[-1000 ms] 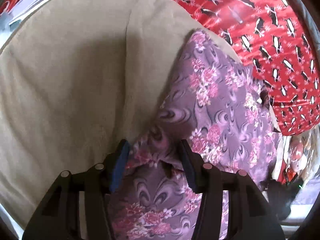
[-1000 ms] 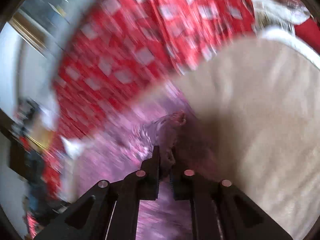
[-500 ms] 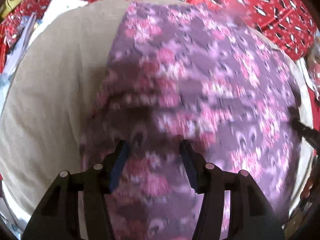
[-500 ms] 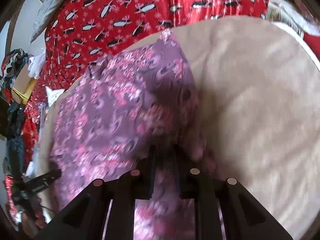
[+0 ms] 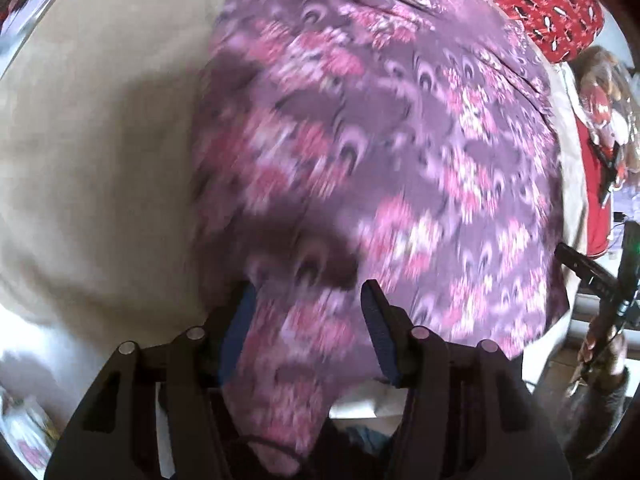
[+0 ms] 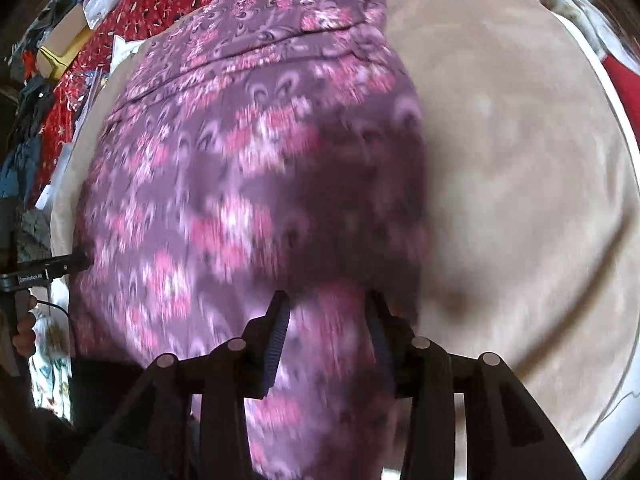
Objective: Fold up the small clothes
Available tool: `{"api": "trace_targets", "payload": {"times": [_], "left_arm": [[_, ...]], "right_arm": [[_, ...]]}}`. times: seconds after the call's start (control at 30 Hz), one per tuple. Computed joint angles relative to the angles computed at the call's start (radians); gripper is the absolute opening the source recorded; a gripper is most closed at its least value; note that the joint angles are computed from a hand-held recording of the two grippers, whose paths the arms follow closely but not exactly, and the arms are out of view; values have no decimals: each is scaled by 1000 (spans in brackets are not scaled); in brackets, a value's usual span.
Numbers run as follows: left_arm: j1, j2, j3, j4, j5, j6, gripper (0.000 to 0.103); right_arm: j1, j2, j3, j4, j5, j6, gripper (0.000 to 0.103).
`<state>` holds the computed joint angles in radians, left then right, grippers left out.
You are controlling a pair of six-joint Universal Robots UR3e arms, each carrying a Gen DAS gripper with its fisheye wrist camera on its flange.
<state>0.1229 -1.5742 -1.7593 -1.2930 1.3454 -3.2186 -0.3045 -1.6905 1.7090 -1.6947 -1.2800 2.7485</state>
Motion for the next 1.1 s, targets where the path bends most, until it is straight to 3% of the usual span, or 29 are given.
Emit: {"api": "trace_targets", "payload": {"times": [0.17, 0.23, 0.33, 0.37, 0.53, 0.63, 0.7, 0.73, 0.77, 0.8, 0.83, 0.93, 1.1], "left_arm": [[75, 261, -261, -39, -11, 63, 53], [90, 301, -304, -52, -16, 77, 54], [104, 300, -349, -82, -44, 96, 54], [74, 253, -345, -13, -74, 52, 54], [127, 322, -413, -37, -128, 90, 59], [102, 309, -407, -21, -132, 83, 59], [75, 317, -427, 23, -138, 75, 57], [45, 300, -420, 53, -142, 55, 38], [7, 271, -404, 84, -144, 27, 8], [-12, 254, -403, 89, -151, 35, 2], [-54, 225, -398, 136, -157, -10, 2], [-21, 276, -405, 128, -203, 20, 2], [146, 415, -455, 91, -424, 92, 2]], "right_arm": [[-282, -292, 167, 137, 71, -143, 49], [-430, -389, 206, 239, 122, -240, 51], [-513, -435, 255, 334, 185, -289, 57], [-557, -441, 267, 401, 210, -335, 57], [-499, -450, 376, 429, 350, -342, 59], [-365, -431, 405, 340, 359, -299, 60], [-315, -436, 400, 340, 350, -335, 60], [-290, -445, 403, 327, 341, -336, 59], [-247, -446, 404, 294, 318, -321, 51], [-213, -437, 401, 274, 301, -309, 28], [-205, -433, 392, 286, 292, -320, 13], [-187, -500, 390, 290, 286, -341, 10], [-419, -615, 285, 631, 440, -543, 10]]}}
